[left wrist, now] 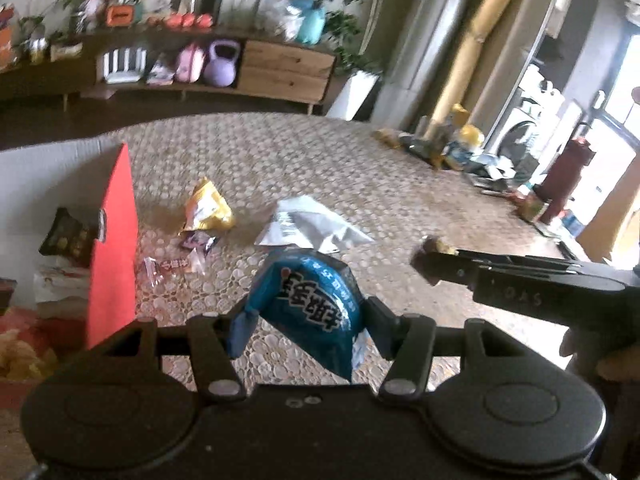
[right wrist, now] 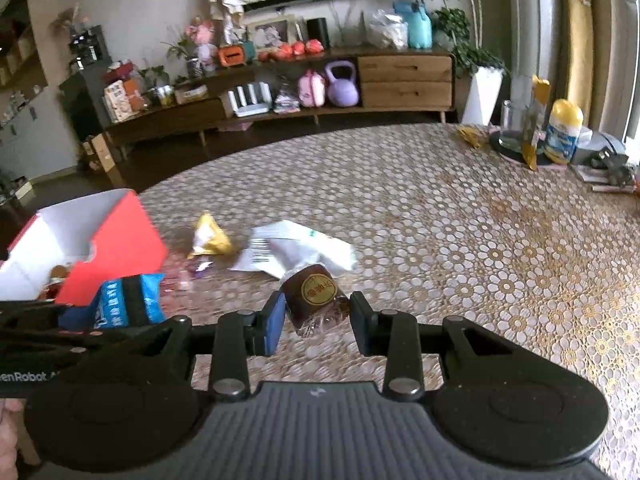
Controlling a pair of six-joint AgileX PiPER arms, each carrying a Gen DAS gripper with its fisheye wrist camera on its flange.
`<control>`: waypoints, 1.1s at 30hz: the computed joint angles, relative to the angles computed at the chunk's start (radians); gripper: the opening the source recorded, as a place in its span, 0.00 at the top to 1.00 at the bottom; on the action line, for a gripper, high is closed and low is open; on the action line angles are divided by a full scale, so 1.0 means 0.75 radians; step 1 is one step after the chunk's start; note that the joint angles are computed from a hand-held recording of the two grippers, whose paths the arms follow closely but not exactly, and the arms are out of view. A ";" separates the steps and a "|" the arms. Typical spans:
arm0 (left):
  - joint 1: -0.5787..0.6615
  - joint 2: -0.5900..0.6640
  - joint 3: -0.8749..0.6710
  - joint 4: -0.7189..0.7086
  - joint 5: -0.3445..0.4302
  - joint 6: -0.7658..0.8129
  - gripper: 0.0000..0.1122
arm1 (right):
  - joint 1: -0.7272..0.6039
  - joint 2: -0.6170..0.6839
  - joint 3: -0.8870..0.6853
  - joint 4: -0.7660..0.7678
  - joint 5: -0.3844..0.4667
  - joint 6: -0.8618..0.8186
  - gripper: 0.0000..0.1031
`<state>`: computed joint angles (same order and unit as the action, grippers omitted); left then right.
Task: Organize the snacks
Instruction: 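Carry the blue pack and brown cake toward the shoebox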
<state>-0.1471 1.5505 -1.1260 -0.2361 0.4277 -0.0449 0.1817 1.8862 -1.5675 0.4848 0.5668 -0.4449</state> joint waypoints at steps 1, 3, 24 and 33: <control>0.006 -0.027 0.016 -0.022 0.005 0.032 0.49 | 0.008 -0.034 0.032 0.008 -0.003 -0.005 0.67; 0.026 -0.071 0.038 -0.080 0.019 0.114 0.49 | 0.022 -0.089 0.074 0.022 0.001 -0.015 0.67; 0.477 -0.375 0.085 -0.424 0.287 0.643 0.49 | 0.400 -0.311 0.089 -0.315 0.007 0.375 0.67; 0.769 -0.345 0.029 -0.585 0.422 0.910 0.49 | 0.586 -0.171 -0.118 -0.491 0.060 0.574 0.67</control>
<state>0.4295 1.2919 -1.1045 -0.6748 0.7439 0.6378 0.6214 1.7578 -1.6563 0.1163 0.6117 -0.0147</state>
